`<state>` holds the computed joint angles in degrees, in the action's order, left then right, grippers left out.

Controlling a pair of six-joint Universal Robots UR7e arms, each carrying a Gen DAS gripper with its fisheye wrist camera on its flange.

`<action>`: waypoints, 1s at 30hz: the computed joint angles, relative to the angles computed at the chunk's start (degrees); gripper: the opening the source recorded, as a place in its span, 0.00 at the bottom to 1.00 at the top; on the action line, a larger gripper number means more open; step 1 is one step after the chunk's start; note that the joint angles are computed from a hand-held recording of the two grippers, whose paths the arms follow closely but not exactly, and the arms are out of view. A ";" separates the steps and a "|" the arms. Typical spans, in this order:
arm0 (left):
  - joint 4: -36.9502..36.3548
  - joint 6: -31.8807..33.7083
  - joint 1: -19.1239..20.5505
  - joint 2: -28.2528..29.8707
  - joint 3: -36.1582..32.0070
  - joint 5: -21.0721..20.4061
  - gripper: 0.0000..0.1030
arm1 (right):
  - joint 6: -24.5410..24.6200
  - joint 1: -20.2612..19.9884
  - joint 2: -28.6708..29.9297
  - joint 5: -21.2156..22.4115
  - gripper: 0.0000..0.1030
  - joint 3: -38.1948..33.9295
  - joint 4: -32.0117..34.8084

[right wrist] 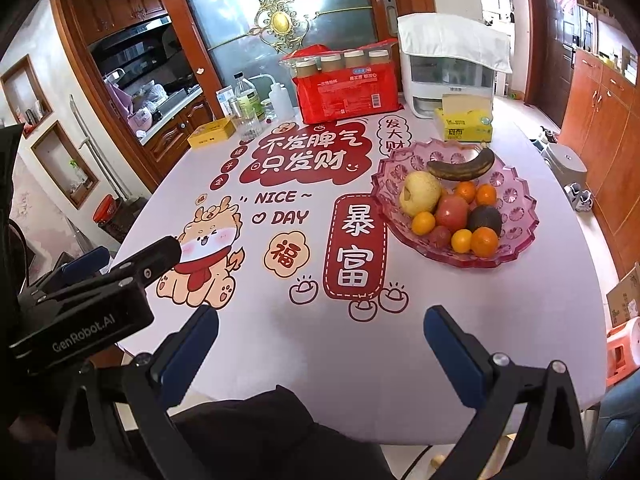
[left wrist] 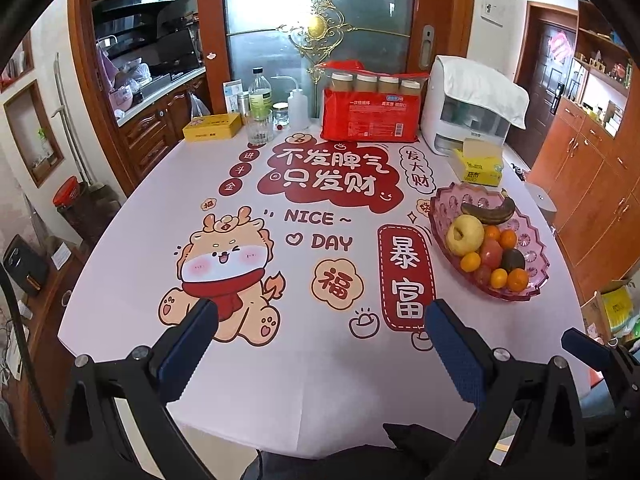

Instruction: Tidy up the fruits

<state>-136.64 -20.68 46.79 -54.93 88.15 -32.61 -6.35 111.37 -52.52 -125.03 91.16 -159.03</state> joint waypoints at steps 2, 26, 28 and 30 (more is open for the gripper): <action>0.21 -0.13 0.05 0.04 -0.11 -0.07 0.99 | -0.18 -0.17 0.17 0.29 1.00 -0.21 -0.08; 0.35 0.45 0.43 1.58 -1.87 -0.05 0.99 | -0.24 -0.78 0.46 1.28 1.00 -1.16 0.62; 0.32 0.39 0.41 1.65 -1.91 0.12 0.99 | -0.45 -0.95 0.39 1.49 1.00 -1.25 0.81; 0.06 0.26 0.37 1.74 -1.63 0.39 0.99 | -0.62 -1.08 0.35 1.77 1.00 -1.28 0.86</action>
